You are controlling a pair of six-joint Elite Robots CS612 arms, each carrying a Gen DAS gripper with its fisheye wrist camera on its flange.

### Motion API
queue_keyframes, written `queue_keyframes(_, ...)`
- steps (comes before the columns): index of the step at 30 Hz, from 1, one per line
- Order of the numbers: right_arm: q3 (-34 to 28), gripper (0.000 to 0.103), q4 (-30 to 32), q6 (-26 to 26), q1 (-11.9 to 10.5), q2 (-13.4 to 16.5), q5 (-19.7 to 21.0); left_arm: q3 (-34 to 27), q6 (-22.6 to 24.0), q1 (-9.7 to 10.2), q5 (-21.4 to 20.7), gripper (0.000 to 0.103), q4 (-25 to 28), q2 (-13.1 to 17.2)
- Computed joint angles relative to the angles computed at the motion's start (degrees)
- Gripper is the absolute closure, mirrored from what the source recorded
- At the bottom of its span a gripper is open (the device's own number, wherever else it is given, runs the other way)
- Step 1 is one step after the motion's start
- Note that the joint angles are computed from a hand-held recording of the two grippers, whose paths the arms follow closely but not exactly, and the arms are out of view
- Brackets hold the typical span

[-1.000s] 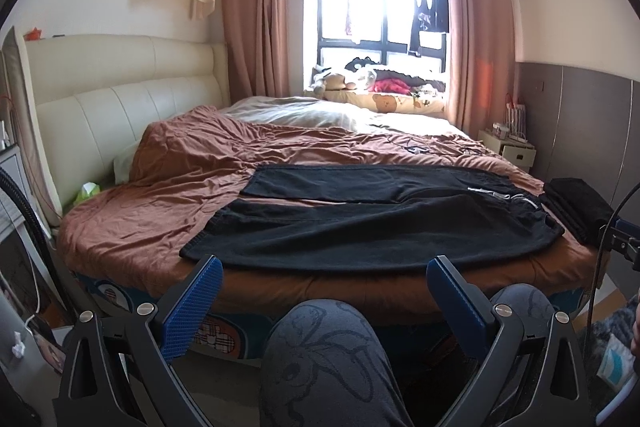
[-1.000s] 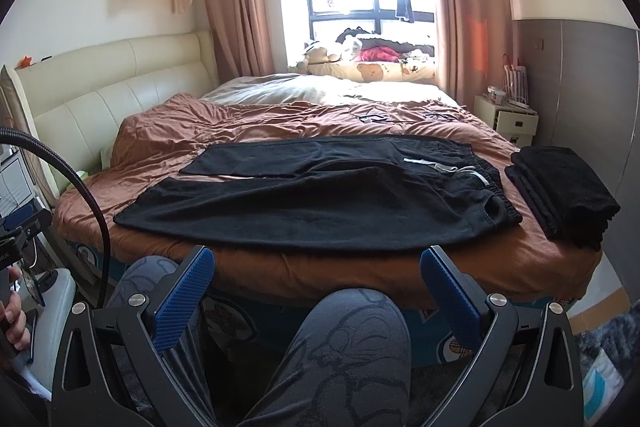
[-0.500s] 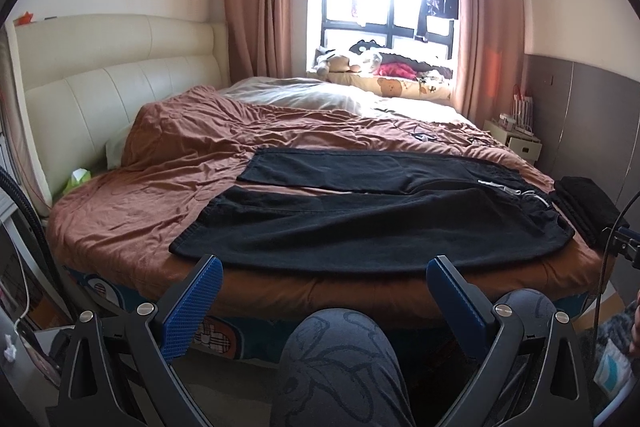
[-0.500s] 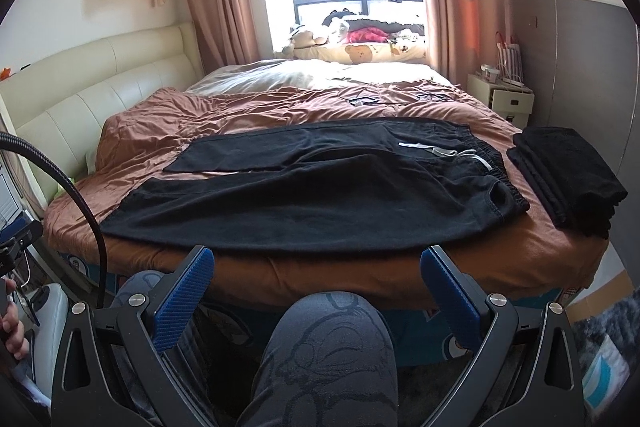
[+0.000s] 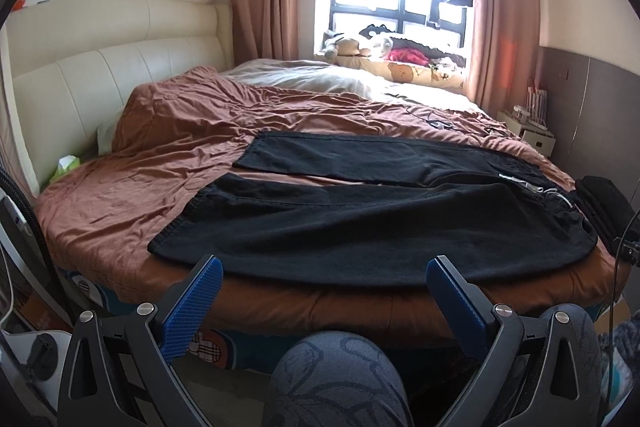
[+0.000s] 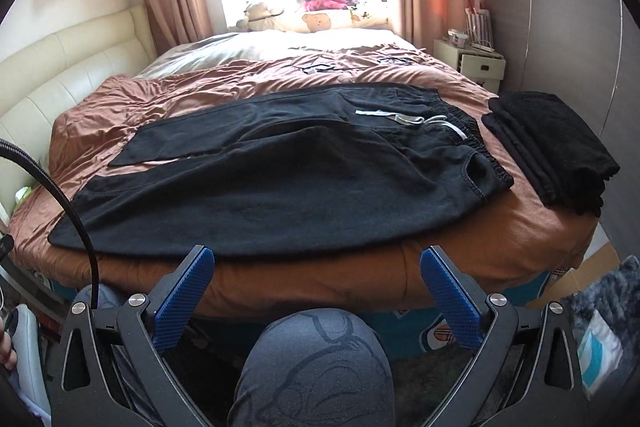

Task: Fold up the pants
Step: 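Move both tools toward the black pants, left toward a leg hem, right toward the waistband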

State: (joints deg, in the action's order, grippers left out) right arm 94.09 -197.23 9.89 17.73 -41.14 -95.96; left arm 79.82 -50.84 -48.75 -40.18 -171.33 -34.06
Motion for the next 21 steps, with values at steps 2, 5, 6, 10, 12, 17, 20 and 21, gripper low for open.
queue_keyframes(2, -1.54, 0.000, 2.41, 0.94, 0.04, 0.48, -1.07, -0.81, -0.48, 0.61, -0.87, 0.000, 0.56, 0.40)
queue_keyframes(5, -3.27, 0.000, 4.62, 2.45, 0.03, 1.00, -1.58, -1.93, 0.46, 1.35, -1.79, 0.000, 0.90, 1.03)
queue_keyframes(6, -3.83, 0.000, 5.16, 2.89, 0.00, 1.20, -1.68, -2.30, -0.21, 1.58, -1.77, 0.000, 1.95, 1.14)
queue_keyframes(10, -5.74, 0.000, 6.64, 4.05, -0.01, 1.99, -2.43, -3.05, -3.40, 2.76, -3.80, 0.000, 4.53, 1.44)
queue_keyframes(12, -6.31, 0.000, 6.75, 4.28, -0.15, 2.34, -2.79, -3.02, -4.54, 3.48, -5.40, 0.000, 4.56, 1.59)
queue_keyframes(17, -7.89, 0.000, 8.66, 5.29, -0.80, 3.15, -2.09, -2.41, -4.42, 4.79, -7.46, 0.000, 1.89, 2.16)
queue_keyframes(20, -8.17, 0.000, 8.46, 6.12, -1.50, 3.46, -0.64, -1.42, -6.06, 5.63, -8.69, 0.000, 0.98, 2.10)
queue_keyframes(21, -8.38, 0.000, 8.80, 6.51, -1.61, 3.57, -1.28, -1.05, -6.72, 5.84, -8.79, 0.000, 1.00, 2.00)
